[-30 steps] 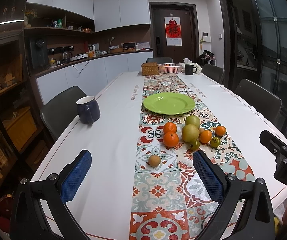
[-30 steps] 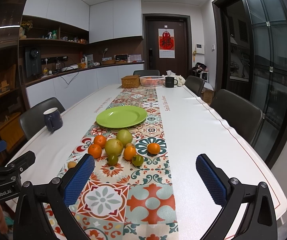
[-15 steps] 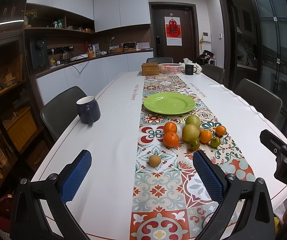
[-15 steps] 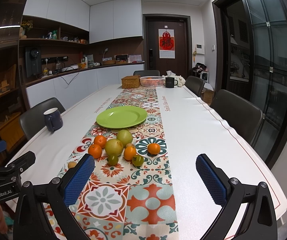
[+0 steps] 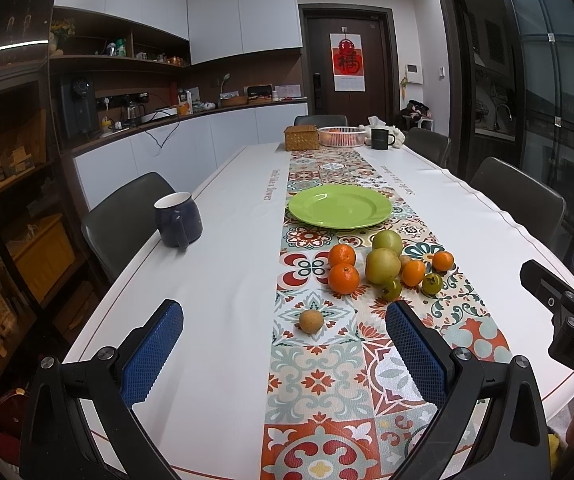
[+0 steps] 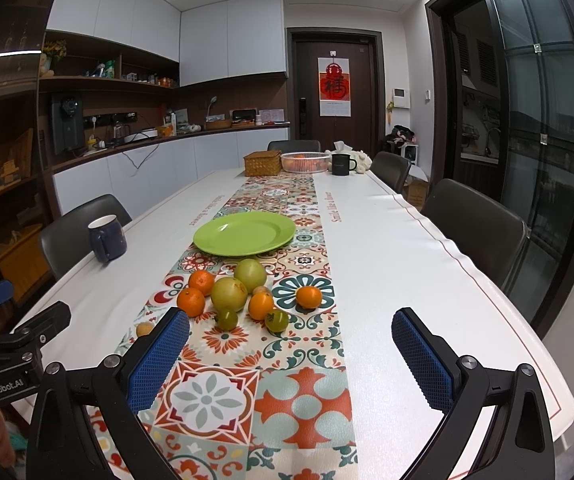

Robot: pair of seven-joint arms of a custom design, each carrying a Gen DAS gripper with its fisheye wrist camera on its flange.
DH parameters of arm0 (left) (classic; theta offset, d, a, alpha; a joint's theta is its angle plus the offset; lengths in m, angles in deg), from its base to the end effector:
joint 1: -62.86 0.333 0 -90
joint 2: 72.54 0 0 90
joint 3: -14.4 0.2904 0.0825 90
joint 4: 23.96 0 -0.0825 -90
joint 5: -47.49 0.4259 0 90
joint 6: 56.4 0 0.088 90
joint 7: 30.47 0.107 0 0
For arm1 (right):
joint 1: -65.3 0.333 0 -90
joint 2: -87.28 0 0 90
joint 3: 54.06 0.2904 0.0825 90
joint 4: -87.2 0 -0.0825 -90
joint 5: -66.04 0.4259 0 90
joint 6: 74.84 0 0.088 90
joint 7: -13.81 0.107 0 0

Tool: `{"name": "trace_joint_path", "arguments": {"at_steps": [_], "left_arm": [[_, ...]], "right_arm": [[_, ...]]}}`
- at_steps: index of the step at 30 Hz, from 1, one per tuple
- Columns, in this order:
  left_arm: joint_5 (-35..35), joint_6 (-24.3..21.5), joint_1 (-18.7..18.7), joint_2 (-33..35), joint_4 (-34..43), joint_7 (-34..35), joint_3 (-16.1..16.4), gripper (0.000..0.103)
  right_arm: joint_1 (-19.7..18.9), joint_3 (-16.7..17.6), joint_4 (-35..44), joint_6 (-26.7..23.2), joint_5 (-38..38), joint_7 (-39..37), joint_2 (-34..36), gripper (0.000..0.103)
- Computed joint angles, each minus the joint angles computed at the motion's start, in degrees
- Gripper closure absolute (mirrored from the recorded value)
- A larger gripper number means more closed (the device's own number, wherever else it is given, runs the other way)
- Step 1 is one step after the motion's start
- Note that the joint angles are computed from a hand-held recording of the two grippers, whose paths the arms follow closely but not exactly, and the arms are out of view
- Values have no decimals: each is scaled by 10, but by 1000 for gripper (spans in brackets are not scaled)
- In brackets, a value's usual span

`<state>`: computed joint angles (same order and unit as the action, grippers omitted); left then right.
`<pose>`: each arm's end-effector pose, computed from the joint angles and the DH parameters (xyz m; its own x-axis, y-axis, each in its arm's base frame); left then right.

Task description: Organize fruits

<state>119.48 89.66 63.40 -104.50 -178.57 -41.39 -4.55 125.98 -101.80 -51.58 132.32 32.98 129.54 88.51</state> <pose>0.4171 -0.1387 0.3781 0.4769 -0.8759 -0.0731 -0.4769 -0.1880 -0.8586 0.5128 0.1898 0.3773 0.4661 -0.8843 -0.0269 -0.3950 -0.1808 -0.9007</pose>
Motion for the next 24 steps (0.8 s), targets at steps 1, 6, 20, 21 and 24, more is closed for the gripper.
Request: {"name": "trace_joint_path", "arguments": {"at_steps": [1,6,20,21,24], "left_arm": [[0,0,0,0,0,0,0,0],[-2,-2,-1,-2,-3,2,1,0],[-19,9,13,47,21,30,19,0],[-19,12,15,54,25,33,22,1],[-26,19,18,82,41,46,32,7]], "right_arm": [[-7,7,0,1,0,0,0,1],[-36,44,-7,-9,15,-18,-11,1],[-177,153,84,-46,-211,209,48,1],[-192,166,96,-49,-236,235,55,1],[-242,210,139,-62,-321,323,80,1]]}}
